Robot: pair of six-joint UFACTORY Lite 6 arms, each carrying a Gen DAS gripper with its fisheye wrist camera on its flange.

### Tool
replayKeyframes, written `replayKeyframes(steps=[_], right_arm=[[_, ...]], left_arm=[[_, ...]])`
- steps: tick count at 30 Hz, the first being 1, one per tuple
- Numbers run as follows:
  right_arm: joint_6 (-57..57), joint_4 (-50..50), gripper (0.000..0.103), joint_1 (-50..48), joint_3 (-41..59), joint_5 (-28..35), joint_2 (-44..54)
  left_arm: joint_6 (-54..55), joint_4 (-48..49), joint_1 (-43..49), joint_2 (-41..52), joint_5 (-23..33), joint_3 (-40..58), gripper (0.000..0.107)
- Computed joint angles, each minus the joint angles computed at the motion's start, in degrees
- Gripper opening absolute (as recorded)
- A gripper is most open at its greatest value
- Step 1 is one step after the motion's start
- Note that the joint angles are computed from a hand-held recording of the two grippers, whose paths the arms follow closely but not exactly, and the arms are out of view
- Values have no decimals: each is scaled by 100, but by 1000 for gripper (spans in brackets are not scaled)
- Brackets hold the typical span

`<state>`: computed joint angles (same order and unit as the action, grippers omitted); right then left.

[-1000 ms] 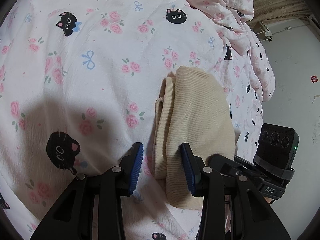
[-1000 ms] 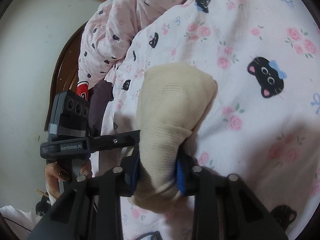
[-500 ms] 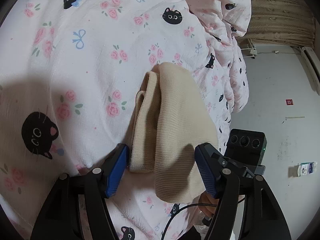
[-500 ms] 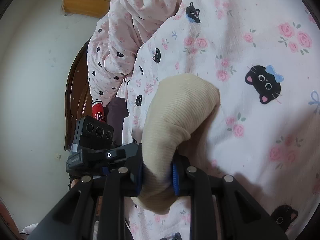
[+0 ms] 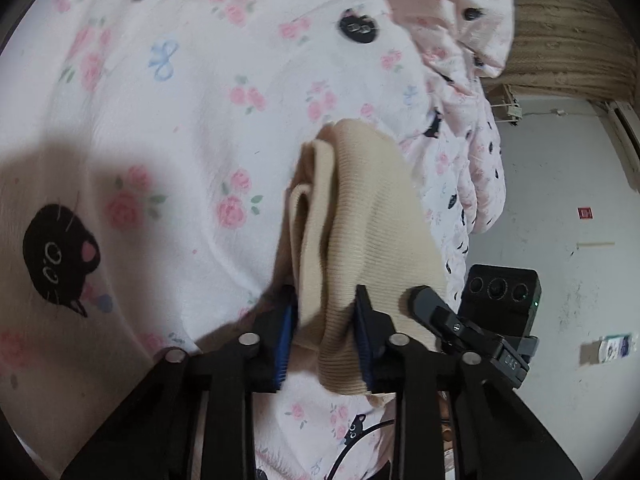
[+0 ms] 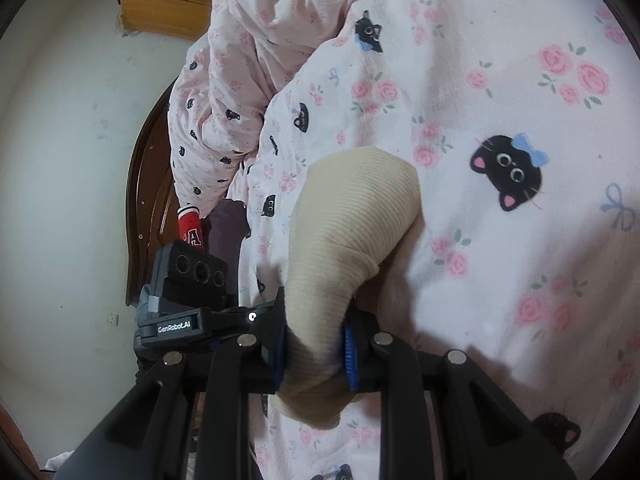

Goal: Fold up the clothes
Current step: 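Grip the folded beige sweater bundle with both grippers and lift it, then carry the bundle with both grippers and lay it on the red jersey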

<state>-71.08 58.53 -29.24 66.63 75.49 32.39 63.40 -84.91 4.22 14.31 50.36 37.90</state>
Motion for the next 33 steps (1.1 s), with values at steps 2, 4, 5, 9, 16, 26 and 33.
replayKeyframes(steps=[2,4,5,9,16,26,33], right_arm=[[-15,-34,23,-84,-13,-7,12],[-9,-57,23,-129,-39,18,-53],[-6,-69,23,-150,-52,30,-87],[92,-128,23,-142,-104,96,-486],[561,-185,23,476,90,287,-1415],[1467,261,22,3282,273,-547,-2297],[1810,977,22,5398,1170,-1567,-1483]], left_arm=[[94,-92,-46,-253,-75,-104,14],[90,-107,-71,-373,-71,-128,14],[88,-114,-83,-432,-69,-138,14],[-121,67,-15,-891,-14,-203,14],[-1117,1124,713,-2381,150,-296,14],[-957,2906,4685,-3154,2198,240,14],[-254,3444,6697,-1967,2578,1586,14]])
